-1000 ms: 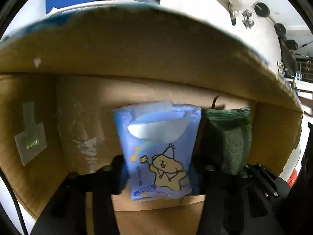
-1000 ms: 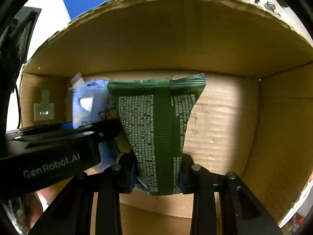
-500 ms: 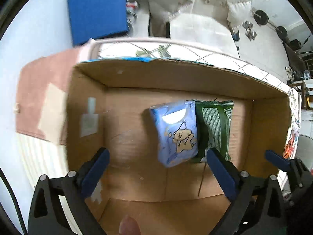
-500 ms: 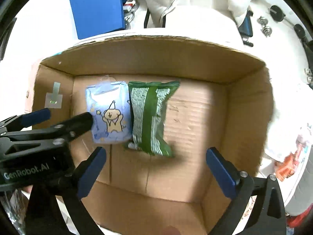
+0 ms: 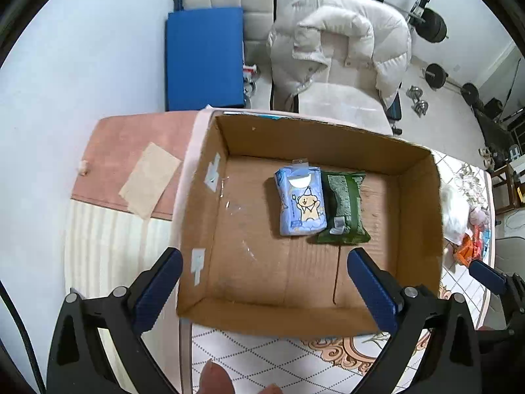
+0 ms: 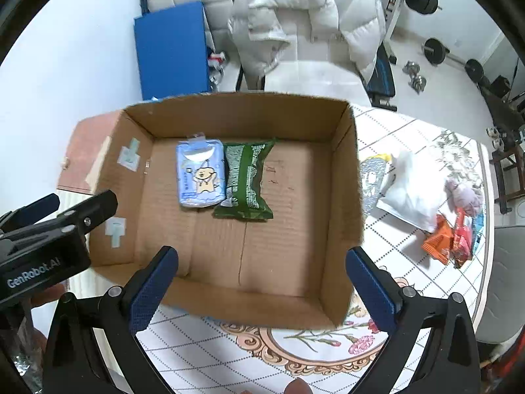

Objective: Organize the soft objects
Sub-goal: 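Lower both packs into the box and open both tools, then grasp the white cotton pad pack with the left tool while the right tool grasps the red snack bag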

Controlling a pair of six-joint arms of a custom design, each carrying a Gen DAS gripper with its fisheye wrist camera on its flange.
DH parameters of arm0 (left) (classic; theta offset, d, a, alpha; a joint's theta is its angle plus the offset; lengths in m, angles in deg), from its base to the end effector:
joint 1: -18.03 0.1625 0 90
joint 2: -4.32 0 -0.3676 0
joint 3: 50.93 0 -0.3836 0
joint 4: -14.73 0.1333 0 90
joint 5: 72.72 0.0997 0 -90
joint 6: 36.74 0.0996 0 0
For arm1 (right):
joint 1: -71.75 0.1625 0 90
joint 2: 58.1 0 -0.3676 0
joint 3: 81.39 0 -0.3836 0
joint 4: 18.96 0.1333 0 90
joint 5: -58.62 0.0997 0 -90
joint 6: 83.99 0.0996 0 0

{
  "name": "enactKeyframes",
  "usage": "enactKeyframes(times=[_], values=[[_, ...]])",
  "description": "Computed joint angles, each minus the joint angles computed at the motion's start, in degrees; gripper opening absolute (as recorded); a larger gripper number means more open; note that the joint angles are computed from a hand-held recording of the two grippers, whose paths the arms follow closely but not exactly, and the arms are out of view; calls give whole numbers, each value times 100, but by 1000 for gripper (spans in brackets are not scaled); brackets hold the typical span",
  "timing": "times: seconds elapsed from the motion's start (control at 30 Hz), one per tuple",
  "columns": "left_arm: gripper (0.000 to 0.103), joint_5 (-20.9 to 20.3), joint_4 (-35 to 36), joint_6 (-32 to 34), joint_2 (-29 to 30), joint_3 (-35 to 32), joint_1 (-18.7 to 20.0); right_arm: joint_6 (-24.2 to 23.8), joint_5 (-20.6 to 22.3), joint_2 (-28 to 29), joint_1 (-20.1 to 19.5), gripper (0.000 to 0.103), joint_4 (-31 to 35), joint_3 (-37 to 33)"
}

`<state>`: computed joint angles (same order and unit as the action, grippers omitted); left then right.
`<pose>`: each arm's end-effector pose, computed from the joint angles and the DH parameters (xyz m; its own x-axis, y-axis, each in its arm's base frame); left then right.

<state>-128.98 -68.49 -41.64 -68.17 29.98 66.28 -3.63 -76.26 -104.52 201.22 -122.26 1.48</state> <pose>-0.2352 -0.5468 0.3508 -0.5764 0.5985 -0.5564 0.5955 0.7739 0.2154 0.4465 -0.4431 0.0968 -0.6383 0.5885 0.4962 0.2675 0.7741 -0.5738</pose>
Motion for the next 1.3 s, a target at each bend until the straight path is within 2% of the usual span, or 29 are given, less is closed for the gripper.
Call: enactKeyframes(times=[0.13,0.23,0.4,0.5,0.6,0.7,0.8,0.83,0.87,0.9,0.93,1.07,1.13,1.2,1.23,1.3], values=[[103,36,-34,-6,-358,165,-130,328,-125,32,297,103,373,-149],[103,26,85,-44,-554,194,-237,452,-159,11,470,103,398,-158],[103,-102,387,-248,-719,195,-452,391,-105,-197,635,103,-41,117],[103,-112,407,-399,-753,346,-712,288,-63,-563,699,103,-468,563],[103,-316,341,-551,-730,567,-1037,657,-66,-1292,777,103,-500,1268],[103,-774,296,-749,-480,728,-1353,1544,-131,-2105,850,103,338,1806],[103,-1183,-102,-828,81,959,-1682,2412,-47,-3299,780,103,1257,2581],[103,-1325,-196,-758,340,980,-1754,2624,9,-3790,679,103,1621,2880],[103,-1411,-258,-683,624,990,-1825,2596,52,-4226,564,103,1771,3173],[103,-1396,-310,-603,895,1010,-1906,2329,79,-4709,404,103,1834,3499],[103,-1409,-369,-513,1154,1050,-1978,1821,196,-5150,147,103,2010,3760],[103,-1407,-417,-330,2043,996,-2065,-579,530,-6146,-863,103,2178,4590],[103,-1319,-400,-360,2475,927,-2085,-1779,564,-6326,-1353,103,2048,4909],[103,-1243,-401,-385,2664,919,-2078,-2964,395,-6257,-1691,103,1883,5147],[103,-1216,-397,-413,2768,912,-2073,-3428,330,-6188,-1871,103,1739,5259],[103,-1214,-398,-450,2896,911,-2053,-4043,247,-6215,-2202,103,1275,5494]])
